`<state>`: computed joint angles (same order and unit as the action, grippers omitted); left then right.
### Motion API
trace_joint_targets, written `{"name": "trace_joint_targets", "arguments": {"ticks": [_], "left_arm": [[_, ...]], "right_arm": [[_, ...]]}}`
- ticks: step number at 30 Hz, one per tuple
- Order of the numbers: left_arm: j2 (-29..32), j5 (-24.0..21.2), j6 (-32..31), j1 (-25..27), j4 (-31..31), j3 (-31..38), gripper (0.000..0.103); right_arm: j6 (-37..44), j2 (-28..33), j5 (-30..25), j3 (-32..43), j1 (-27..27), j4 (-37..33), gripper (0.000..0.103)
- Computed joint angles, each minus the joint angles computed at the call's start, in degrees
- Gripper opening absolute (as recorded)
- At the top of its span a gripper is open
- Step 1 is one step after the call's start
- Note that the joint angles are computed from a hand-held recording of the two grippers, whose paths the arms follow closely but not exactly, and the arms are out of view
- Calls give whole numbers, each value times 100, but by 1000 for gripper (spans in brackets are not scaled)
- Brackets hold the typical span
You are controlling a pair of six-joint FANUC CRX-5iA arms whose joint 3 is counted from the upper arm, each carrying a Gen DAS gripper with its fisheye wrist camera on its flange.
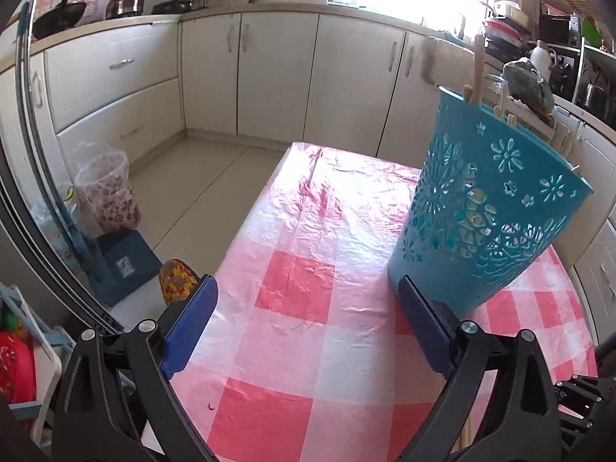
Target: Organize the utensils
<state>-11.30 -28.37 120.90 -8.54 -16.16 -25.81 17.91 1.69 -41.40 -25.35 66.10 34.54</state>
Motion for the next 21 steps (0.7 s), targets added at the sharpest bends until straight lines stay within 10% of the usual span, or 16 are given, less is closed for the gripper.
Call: {"name": "trace_joint_targets", "arguments": {"ticks": [4, 12, 21], "left_arm": [[181, 102, -932, 192, 979, -246, 92], [307, 254, -2311, 456, 2413, -631, 95], [405, 29, -2213, 418, 2263, -453, 95]], "right_arm": [[146, 113, -269, 66, 109, 193, 9], [-433, -841, 1664, -751, -481, -629, 6], [-2351, -1669, 3399, -1537, -1047, 1229, 6]]}}
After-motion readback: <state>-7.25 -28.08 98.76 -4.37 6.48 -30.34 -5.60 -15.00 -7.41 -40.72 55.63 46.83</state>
